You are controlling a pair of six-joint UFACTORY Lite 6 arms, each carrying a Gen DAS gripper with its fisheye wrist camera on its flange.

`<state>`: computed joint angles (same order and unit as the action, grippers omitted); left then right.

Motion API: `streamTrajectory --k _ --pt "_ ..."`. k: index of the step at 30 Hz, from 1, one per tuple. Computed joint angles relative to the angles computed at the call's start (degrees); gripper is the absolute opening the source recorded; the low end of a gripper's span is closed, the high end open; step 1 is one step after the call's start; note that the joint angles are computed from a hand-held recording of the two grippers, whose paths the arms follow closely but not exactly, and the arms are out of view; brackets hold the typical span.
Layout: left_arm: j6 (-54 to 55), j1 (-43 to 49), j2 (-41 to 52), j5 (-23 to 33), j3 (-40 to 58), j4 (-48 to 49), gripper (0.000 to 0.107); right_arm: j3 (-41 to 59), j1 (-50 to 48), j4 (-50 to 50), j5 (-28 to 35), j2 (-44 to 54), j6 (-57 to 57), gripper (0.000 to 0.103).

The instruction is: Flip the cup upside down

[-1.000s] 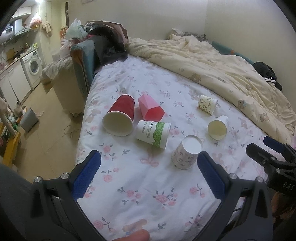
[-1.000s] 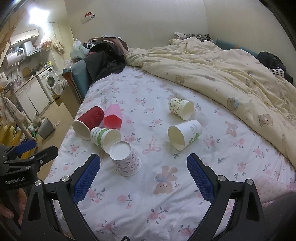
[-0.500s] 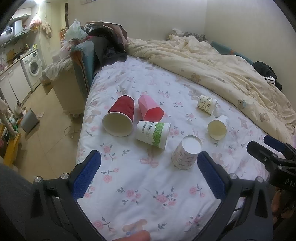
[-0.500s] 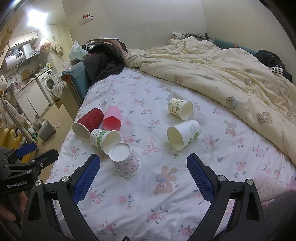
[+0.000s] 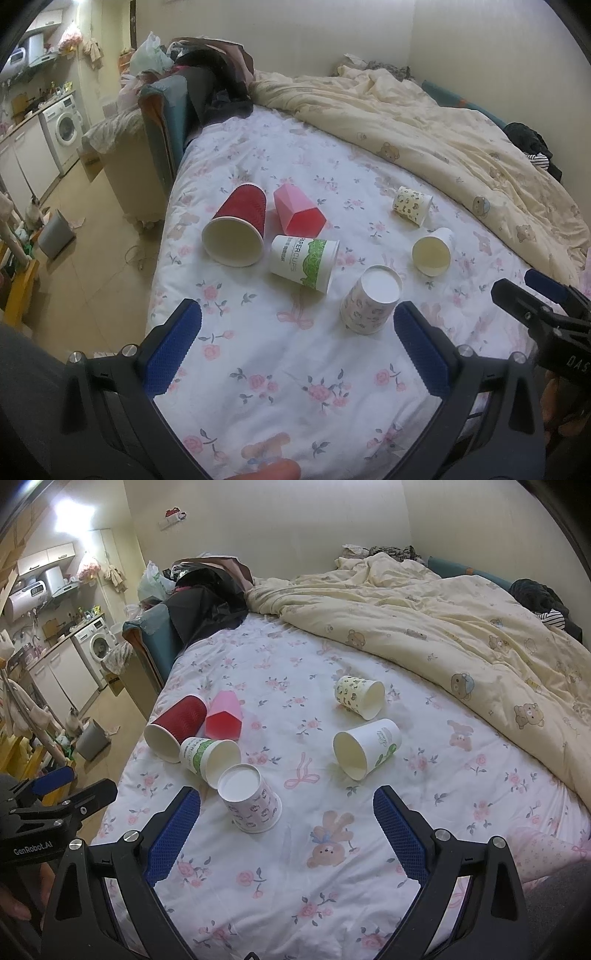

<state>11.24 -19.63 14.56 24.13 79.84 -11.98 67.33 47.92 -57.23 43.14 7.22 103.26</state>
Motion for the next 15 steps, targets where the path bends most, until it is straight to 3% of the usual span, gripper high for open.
streamTrajectory --k 15 --pt "-1.38 -0.54 -0.26 -0.44 -0.41 0.58 0.103 0.32 -0.33 0.25 -0.45 0.61 -0.29 0.097"
